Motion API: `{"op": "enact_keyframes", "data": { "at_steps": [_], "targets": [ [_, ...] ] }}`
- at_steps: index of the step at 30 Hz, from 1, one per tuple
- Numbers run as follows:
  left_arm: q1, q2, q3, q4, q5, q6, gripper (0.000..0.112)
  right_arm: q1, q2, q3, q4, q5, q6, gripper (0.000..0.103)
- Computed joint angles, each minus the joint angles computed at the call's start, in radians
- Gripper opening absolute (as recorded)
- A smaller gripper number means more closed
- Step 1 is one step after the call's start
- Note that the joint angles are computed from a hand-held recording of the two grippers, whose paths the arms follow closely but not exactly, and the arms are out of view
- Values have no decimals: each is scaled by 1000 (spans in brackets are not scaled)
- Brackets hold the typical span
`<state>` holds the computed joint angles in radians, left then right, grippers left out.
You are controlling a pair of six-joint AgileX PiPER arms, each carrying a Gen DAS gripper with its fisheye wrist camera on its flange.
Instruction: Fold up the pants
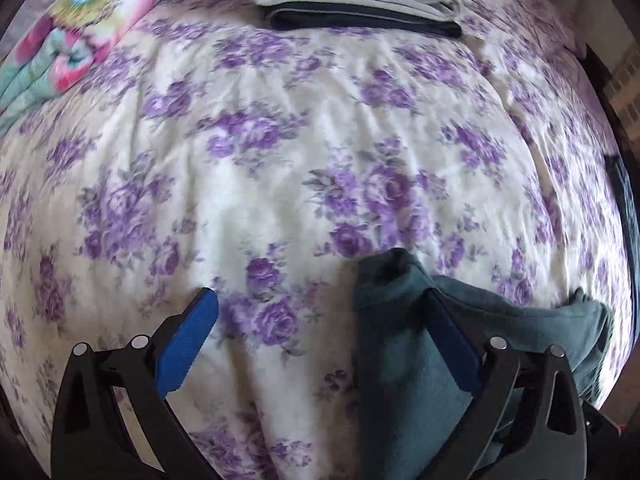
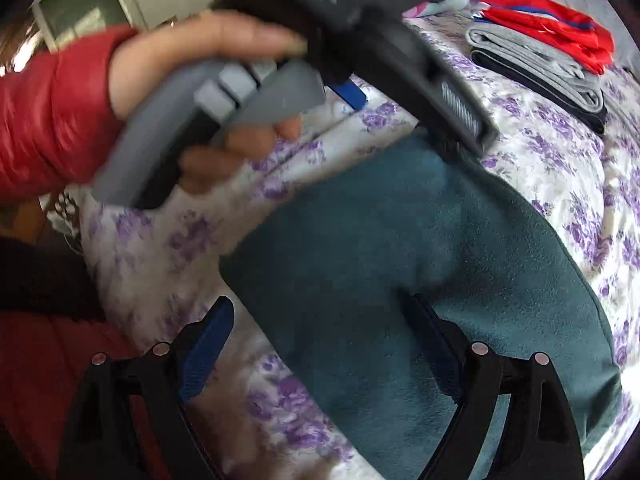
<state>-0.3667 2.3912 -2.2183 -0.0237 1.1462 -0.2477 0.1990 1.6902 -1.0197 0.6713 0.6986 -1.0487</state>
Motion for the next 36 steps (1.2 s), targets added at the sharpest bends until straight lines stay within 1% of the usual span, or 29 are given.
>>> {"op": "enact_keyframes", "data": {
  "at_steps": [1, 2, 4, 7, 9, 10, 12, 14, 16, 18, 20, 22, 25, 26, 28, 30, 31, 33, 36],
  "targets": [
    [11, -46, 59, 2, -30, -33, 98, -18, -13, 5, 23, 6, -28, 89],
    [24, -110, 152, -20, -94, -35, 98, -40, -33, 18, 56, -3, -63, 89],
    [56, -219, 292, -127, -183, 16, 98, -109, -67, 36, 146, 11, -136, 89],
    [67, -315, 416, -248, -247, 105, 98, -212, -86, 33, 196, 31, -125, 89],
    [45, -334, 456, -238, -257, 95, 98, -282, -91, 28, 208, 54, -92, 89],
    [42, -340, 485, -267, -261, 106, 98, -325, -96, 35, 228, 63, -83, 89],
    [55, -348, 568, -404, -288, 181, 98, -440, -84, 44, 291, 109, -101, 89],
    [80, -353, 648, -571, -290, 269, 98, -580, -50, 47, 361, 190, -111, 89],
    [92, -361, 707, -674, -293, 334, 98, -722, 17, 44, 432, 288, -110, 89],
    [100, -361, 733, -707, -283, 366, 98, -822, 71, 57, 479, 356, -96, 89],
    [109, -372, 762, -747, -277, 407, 98, -892, 141, 46, 512, 417, -83, 86],
    [115, -376, 782, -787, -264, 454, 98, -904, 187, 28, 531, 445, -80, 76],
    [115, -368, 793, -826, -244, 499, 98, -860, 192, 23, 530, 448, -123, 71],
    [115, -364, 795, -838, -237, 512, 98, -831, 191, 12, 510, 438, -129, 70],
    [117, -360, 803, -855, -231, 537, 98, -768, 198, -2, 473, 390, -163, 65],
    [115, -358, 807, -858, -233, 549, 98, -720, 213, -9, 441, 335, -162, 64],
    [113, -360, 812, -860, -235, 561, 98, -709, 238, -26, 428, 326, -154, 61],
    [110, -361, 815, -854, -237, 572, 98, -704, 279, -53, 440, 334, -168, 57],
    [107, -361, 820, -857, -247, 585, 98, -687, 301, -92, 433, 351, -141, 59]
  ]
}}
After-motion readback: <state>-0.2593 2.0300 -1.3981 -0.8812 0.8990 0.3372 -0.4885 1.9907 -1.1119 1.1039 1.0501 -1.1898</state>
